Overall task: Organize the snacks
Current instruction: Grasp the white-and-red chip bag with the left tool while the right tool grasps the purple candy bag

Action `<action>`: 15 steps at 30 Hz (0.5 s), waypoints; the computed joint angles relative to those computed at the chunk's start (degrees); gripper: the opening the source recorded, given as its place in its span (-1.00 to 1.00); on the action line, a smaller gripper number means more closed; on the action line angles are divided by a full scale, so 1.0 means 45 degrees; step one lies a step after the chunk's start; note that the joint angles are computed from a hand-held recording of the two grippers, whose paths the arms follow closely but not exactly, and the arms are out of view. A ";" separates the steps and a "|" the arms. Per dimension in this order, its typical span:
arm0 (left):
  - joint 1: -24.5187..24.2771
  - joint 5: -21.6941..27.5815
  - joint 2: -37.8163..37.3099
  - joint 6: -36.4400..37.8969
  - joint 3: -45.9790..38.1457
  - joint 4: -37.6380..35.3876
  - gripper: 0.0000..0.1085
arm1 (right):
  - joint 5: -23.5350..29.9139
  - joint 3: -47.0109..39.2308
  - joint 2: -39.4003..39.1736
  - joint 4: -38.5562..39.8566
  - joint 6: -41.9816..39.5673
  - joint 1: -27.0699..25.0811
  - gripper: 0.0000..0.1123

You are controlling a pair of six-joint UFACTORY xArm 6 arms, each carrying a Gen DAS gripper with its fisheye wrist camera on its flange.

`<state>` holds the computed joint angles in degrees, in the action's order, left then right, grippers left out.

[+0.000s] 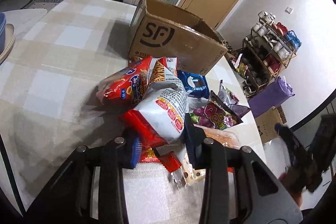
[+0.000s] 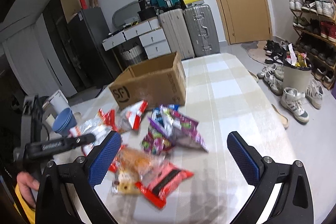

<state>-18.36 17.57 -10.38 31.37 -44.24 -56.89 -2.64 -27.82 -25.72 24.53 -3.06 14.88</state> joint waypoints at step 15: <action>0.2235 0.2039 -0.3738 0.1614 0.2499 -0.0670 -0.43 | 0.4249 -0.5839 0.5718 0.0418 -0.2060 -0.1060 0.35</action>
<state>-8.31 26.75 -27.20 38.63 -32.99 -59.90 16.48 -54.09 0.02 26.42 -12.33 10.11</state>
